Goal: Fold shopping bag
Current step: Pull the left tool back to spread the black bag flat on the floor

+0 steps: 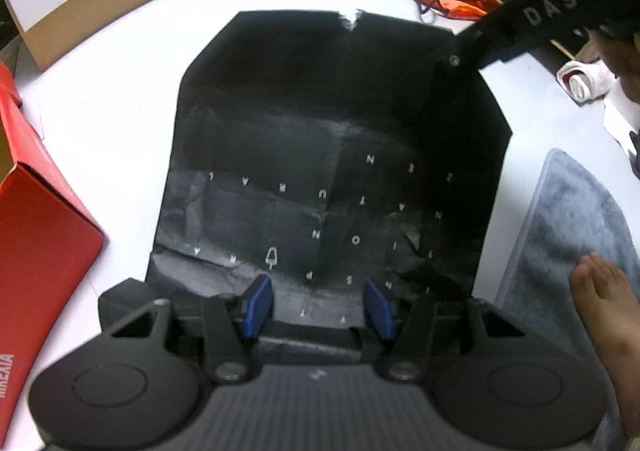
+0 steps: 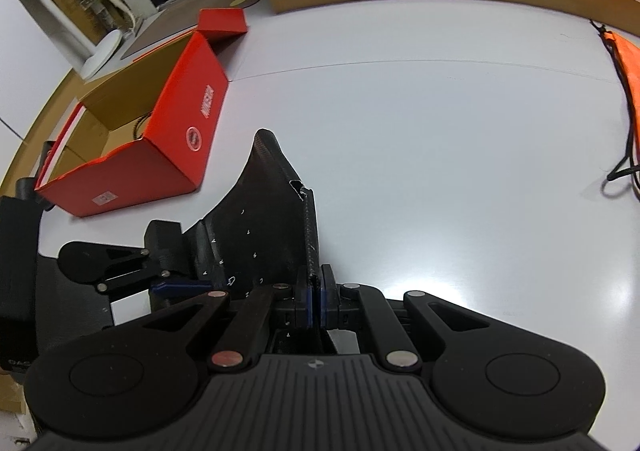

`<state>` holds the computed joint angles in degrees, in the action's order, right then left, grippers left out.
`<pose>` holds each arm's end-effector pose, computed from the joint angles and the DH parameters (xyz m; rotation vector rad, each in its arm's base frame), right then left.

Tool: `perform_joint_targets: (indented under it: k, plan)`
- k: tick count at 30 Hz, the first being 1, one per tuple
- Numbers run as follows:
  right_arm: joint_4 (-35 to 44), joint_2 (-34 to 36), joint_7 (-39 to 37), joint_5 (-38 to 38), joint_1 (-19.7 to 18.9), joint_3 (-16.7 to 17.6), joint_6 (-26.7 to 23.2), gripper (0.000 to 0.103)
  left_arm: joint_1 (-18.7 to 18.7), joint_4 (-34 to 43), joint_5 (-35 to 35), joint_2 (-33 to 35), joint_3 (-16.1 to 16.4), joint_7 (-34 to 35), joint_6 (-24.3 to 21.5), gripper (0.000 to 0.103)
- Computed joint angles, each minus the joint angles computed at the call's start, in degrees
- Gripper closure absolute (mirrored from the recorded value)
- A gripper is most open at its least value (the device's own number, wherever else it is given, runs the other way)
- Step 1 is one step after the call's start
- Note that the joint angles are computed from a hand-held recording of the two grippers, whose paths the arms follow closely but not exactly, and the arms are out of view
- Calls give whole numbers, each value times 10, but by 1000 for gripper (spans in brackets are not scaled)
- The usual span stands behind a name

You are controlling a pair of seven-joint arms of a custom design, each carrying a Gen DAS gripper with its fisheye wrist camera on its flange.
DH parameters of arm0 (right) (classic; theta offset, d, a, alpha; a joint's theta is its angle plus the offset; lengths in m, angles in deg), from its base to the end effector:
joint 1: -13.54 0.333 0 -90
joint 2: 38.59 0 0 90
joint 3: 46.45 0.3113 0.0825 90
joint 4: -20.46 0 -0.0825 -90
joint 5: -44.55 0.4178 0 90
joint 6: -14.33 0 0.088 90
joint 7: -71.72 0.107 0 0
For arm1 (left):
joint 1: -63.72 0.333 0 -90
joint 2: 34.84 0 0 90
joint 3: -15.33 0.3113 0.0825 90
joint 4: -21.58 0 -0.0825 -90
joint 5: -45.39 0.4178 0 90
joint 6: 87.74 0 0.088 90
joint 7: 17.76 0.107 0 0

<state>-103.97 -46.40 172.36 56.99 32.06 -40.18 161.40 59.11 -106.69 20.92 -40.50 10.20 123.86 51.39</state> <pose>0.5272 0.2417 0.4908 -1.9272 1.7442 -0.1472 0.5543 -0.0971 0.4177 -1.1268 2.7268 -0.6030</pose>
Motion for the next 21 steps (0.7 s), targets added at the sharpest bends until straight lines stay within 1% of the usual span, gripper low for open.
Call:
perform_joint_targets:
  k: [14, 21]
  plan:
    - [-4, 16, 70, -80, -16, 1, 10, 99, -4, -2, 10, 6, -7, -14, 3, 48]
    - [2, 27, 128, -149, -25, 1, 11, 99, -7, -4, 22, 9, -11, -30, 6, 48]
